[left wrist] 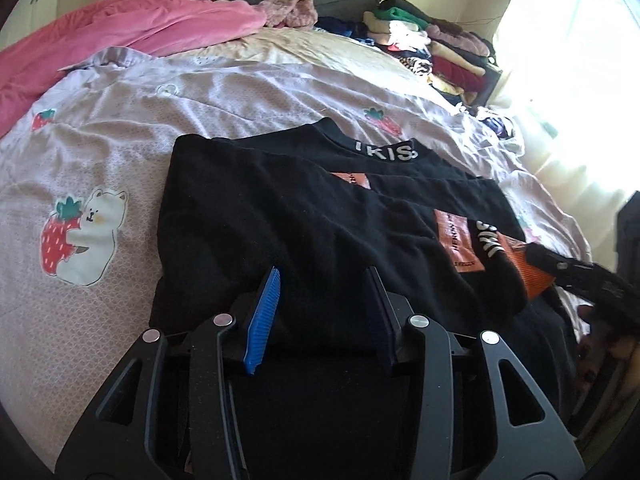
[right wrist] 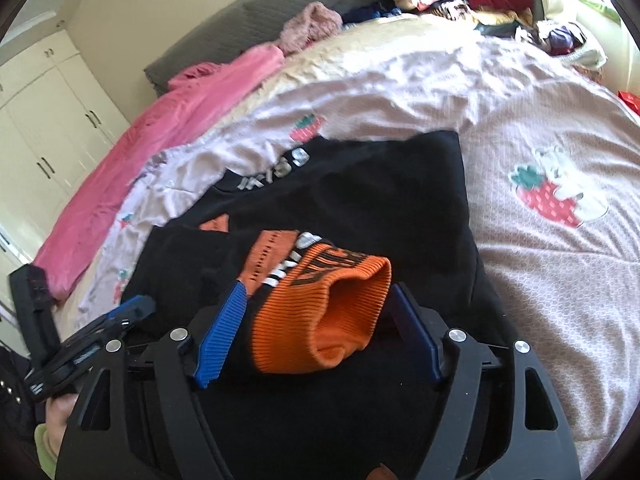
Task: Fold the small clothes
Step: 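Carry the orange cuff with the right tool across the sweatshirt front, then lay the orange cuff on the sweatshirt front and open the right tool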
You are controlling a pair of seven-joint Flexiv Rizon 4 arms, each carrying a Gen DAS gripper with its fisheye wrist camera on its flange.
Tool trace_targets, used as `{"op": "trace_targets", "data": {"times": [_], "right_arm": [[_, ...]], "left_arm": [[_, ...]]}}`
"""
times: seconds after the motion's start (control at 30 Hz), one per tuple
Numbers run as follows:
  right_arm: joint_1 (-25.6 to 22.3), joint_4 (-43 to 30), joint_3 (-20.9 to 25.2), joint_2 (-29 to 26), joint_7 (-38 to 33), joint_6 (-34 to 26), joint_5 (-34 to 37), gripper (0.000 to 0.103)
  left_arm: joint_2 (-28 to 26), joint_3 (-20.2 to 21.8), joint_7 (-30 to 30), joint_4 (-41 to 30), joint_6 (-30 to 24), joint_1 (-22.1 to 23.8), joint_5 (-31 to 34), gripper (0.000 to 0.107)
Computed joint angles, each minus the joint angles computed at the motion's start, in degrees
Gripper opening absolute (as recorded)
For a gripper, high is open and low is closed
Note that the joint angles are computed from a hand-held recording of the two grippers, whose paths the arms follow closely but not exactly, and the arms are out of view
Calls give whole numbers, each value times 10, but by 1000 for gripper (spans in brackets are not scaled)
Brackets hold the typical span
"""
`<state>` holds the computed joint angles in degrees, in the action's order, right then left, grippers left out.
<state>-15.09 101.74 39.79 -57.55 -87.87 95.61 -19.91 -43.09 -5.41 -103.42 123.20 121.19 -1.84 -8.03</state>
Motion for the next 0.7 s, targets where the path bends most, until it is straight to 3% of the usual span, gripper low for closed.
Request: {"op": "trace_targets", "data": {"times": [0.07, 0.1, 0.13, 0.17, 0.2, 0.37, 0.43, 0.53, 0.63, 0.7], "right_arm": [[-8, -13, 19, -17, -4, -9, -3, 60], [-7, -16, 20, -19, -7, -11, -4, 48], [0, -22, 16, -19, -11, -17, -6, 23], [8, -25, 9, -15, -16, -21, -7, 8], [16, -26, 3, -9, -21, -24, -6, 2], [106, 17, -115, 70, -72, 104, -31, 2], [132, 15, -150, 85, -74, 127, -42, 2], [145, -6, -172, 78, -55, 106, -68, 2], [196, -23, -238, 68, -30, 82, -54, 2], [200, -33, -243, 55, -14, 64, -45, 3]], "left_arm": [[-2, 0, 1, 1, 11, 4, 9, 37], [-3, 4, 2, 3, 21, 0, 9, 37], [-4, 8, 2, 4, 27, -3, 5, 37], [-6, 8, 2, 4, 33, -3, 6, 37], [-8, 8, 1, 5, 39, -3, 6, 37], [-13, -1, -1, -1, 48, 9, 17, 38], [-15, -1, 3, -5, 41, 9, 18, 39], [-18, -11, -1, -7, 32, 21, 26, 40], [-19, -14, -1, -9, 27, 26, 32, 41], [-19, -15, -2, -8, 27, 27, 35, 42]]}}
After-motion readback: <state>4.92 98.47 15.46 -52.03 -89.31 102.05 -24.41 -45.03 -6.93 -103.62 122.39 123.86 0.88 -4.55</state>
